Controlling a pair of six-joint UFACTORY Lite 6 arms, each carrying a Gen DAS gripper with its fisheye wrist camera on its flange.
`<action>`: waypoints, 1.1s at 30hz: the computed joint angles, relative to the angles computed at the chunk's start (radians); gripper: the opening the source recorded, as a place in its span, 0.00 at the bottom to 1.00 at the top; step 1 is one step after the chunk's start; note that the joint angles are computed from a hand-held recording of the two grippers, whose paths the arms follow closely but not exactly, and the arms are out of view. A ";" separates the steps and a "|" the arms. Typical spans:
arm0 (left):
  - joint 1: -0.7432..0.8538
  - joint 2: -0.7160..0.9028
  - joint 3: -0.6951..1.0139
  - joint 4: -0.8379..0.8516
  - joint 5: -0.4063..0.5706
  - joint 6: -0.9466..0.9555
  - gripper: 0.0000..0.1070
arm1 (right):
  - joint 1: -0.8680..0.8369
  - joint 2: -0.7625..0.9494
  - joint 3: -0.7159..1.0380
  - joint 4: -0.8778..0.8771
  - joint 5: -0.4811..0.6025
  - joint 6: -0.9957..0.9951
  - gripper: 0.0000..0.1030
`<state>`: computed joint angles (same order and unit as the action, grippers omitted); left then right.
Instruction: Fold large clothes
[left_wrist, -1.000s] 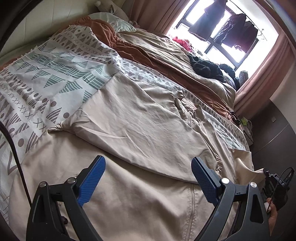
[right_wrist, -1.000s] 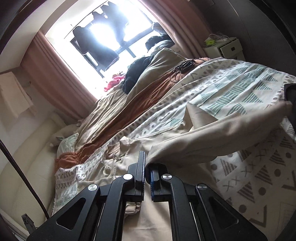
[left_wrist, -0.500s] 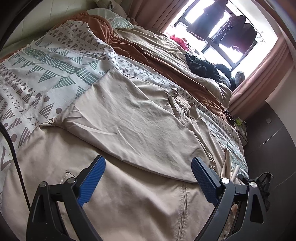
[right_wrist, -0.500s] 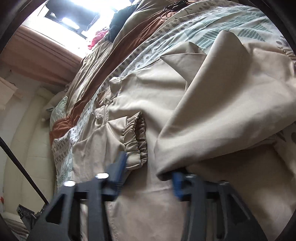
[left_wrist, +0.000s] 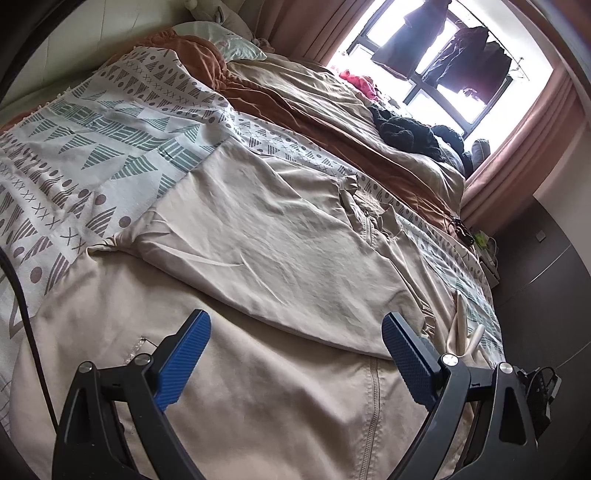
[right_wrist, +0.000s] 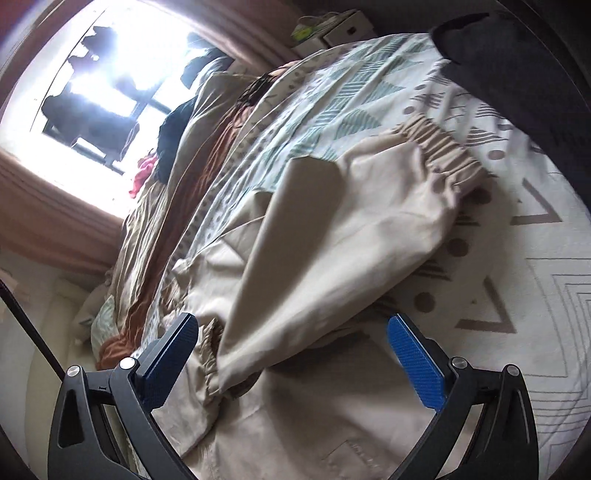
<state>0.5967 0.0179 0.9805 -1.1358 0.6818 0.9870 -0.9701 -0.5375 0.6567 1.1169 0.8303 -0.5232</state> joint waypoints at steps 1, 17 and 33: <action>0.002 0.005 0.002 0.000 -0.002 -0.001 0.89 | -0.014 0.011 -0.008 0.019 -0.008 -0.020 0.96; -0.091 0.087 0.034 0.041 -0.128 -0.041 0.89 | 0.072 0.251 -0.126 0.472 -0.218 -0.339 0.20; 0.019 0.025 0.011 0.008 -0.023 0.024 0.89 | 0.535 -0.143 -0.113 0.722 -0.436 -0.495 0.04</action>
